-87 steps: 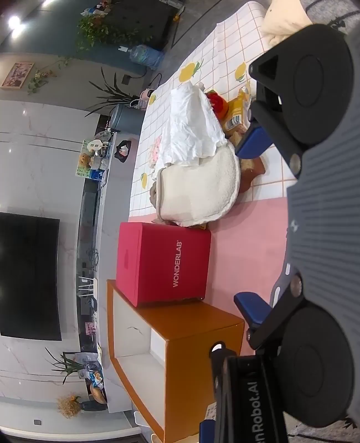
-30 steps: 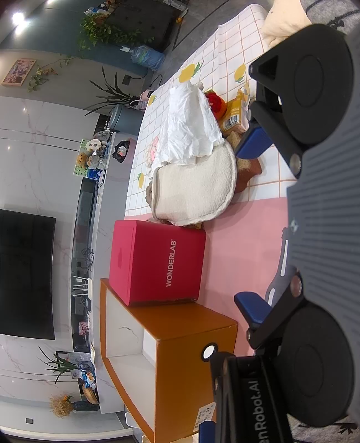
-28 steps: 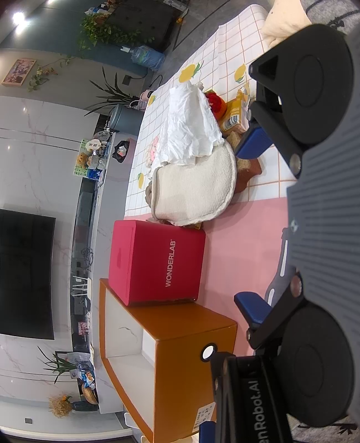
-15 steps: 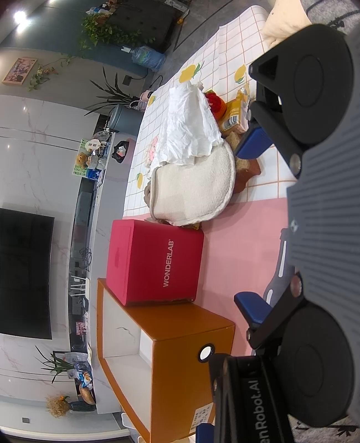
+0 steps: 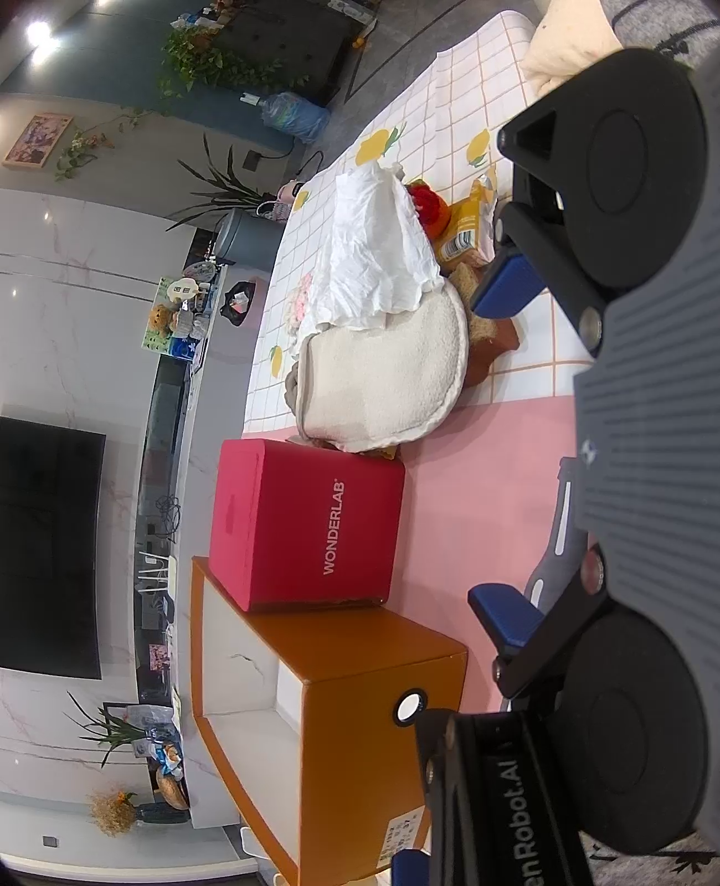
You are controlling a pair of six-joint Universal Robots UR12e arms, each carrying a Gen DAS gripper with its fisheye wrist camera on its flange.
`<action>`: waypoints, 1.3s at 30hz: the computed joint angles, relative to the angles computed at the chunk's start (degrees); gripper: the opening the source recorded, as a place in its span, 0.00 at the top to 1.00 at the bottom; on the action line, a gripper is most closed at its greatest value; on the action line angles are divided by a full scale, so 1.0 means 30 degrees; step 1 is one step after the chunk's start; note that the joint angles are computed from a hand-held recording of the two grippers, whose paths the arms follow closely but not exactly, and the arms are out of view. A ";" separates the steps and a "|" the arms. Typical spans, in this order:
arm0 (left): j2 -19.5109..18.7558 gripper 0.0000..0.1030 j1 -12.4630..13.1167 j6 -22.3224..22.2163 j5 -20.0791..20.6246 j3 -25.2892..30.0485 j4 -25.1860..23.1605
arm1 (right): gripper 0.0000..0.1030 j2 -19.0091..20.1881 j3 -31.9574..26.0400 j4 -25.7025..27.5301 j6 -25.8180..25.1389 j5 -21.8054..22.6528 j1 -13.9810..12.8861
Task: Organize soft objects
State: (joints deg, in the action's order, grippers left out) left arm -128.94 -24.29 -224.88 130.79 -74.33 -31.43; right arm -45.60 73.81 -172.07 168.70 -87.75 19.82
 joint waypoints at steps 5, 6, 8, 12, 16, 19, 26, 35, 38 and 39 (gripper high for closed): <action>-0.0174 0.00 -0.0074 -0.0296 0.0520 0.0176 -0.0090 | 0.03 0.0032 -0.0028 -0.0144 0.0099 -0.0230 0.0013; -0.0148 0.00 -0.0046 -0.0411 0.0375 0.0174 -0.0126 | 0.03 0.0035 -0.0029 -0.0161 0.0099 -0.0189 0.0009; -0.0162 0.00 -0.0047 -0.0288 0.0410 0.0193 -0.0088 | 0.03 0.0009 -0.0021 -0.0115 0.0120 0.0045 -0.0031; -0.0171 0.00 -0.0059 -0.0093 0.0409 0.0252 -0.0109 | 0.03 -0.0015 0.0058 -0.0355 0.0011 0.0026 -0.0022; -0.0141 0.00 -0.0034 0.1054 0.0013 0.0235 0.0783 | 0.03 -0.0017 0.0039 -0.0625 0.0270 0.0036 -0.0067; -0.0144 0.00 -0.0063 0.1920 -0.0126 0.0221 0.1760 | 0.03 -0.0047 0.0066 -0.0993 0.0720 -0.0056 -0.0137; -0.0455 0.00 0.0086 0.3074 -0.1369 0.1026 0.3138 | 0.03 0.0225 -0.0883 -0.1088 0.0107 -0.2864 -0.0130; -0.1791 0.00 0.0410 0.5703 -0.4019 0.3048 0.4156 | 0.03 0.1545 -0.5068 0.2651 -0.0658 -0.3881 -0.0890; -0.2294 0.00 0.0600 0.6174 -0.5518 0.3592 0.4354 | 0.03 0.2548 -0.7296 0.4512 -0.0615 -0.4550 -0.1024; -0.2508 0.00 0.0692 0.6138 -0.6121 0.3785 0.4431 | 0.03 0.2942 -0.8141 0.5288 -0.0386 -0.4629 -0.1076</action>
